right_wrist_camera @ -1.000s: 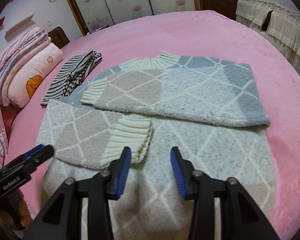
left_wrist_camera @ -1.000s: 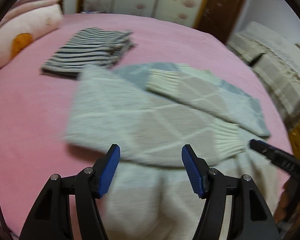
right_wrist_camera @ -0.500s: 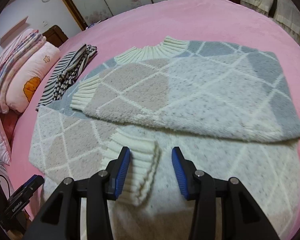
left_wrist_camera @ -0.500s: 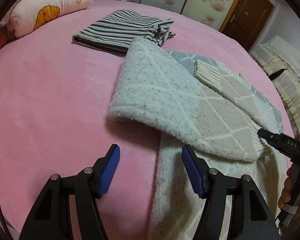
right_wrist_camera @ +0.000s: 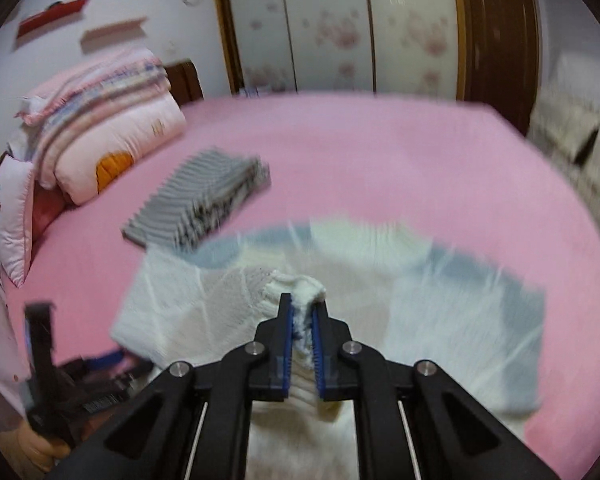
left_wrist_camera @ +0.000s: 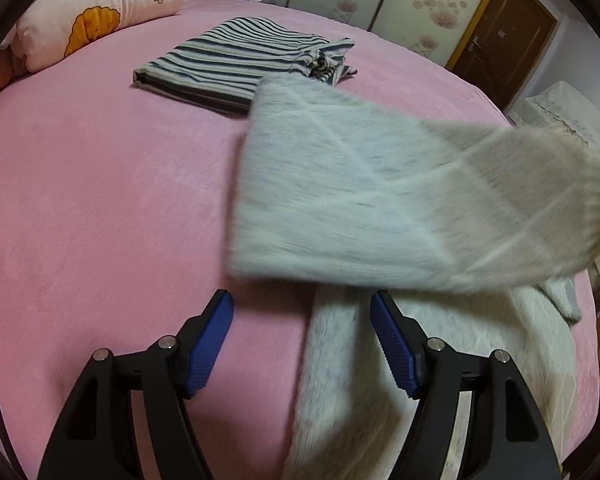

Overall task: Fold small clothes
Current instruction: 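Grasp the sweater side edge with the right tool and fold it inward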

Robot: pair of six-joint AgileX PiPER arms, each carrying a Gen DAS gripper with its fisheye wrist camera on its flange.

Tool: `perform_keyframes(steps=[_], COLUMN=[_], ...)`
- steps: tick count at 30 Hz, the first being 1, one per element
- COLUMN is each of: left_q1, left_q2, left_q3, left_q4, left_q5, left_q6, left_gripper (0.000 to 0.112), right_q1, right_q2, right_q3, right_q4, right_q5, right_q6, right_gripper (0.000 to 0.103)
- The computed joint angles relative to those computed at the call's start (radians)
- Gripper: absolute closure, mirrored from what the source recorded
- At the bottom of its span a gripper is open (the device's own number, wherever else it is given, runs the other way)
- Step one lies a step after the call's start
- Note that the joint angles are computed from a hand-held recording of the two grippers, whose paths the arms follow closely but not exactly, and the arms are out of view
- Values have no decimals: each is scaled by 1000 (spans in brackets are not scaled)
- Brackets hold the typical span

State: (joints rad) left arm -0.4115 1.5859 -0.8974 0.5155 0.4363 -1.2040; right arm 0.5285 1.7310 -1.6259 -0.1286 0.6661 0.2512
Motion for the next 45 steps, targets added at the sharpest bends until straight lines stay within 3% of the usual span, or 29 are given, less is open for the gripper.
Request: perform_keyframes(steps=[3,7,14,20,27,31,36,39,43,45], left_q1=[23,40,45,44,75,107,145,147,139,160], left_q2=[32,75,136,173,155,128,63,26,-18,-38], left_q3=[-46,-102,-167,-197,-165,-136,-77,-55,-44,-33], left_q4=[-19,-23,-94,-127,-209,-322,-479,-444,-244,-256], left_q5=[3,23,19,19,-20,-46,-64,-55,15,28], left_q6=[-16,-34,14,28,108,220,393,366,174,181], left_gripper=[42,43,63,65,65,65,65,65,67,67], right_q1=[-16,-58,-184,-329,-412,-463,-496,-521,-526,-523], right_q2=[30,37,20,56,163,157,99,64,21,-7], right_q3=[-129,-184,-44,112,136,144,182,220,278,316], right_q4=[-38,-84,-78,46,141,267,290,351,391,408], right_q5=[44,55,20,-34,-27,-6,14,25,18,5], right_q6=[2,41,90,40,-8,-65,-106,-175,-212,-225], right_gripper=[95,95,95,95,92,86,85,84,84,84])
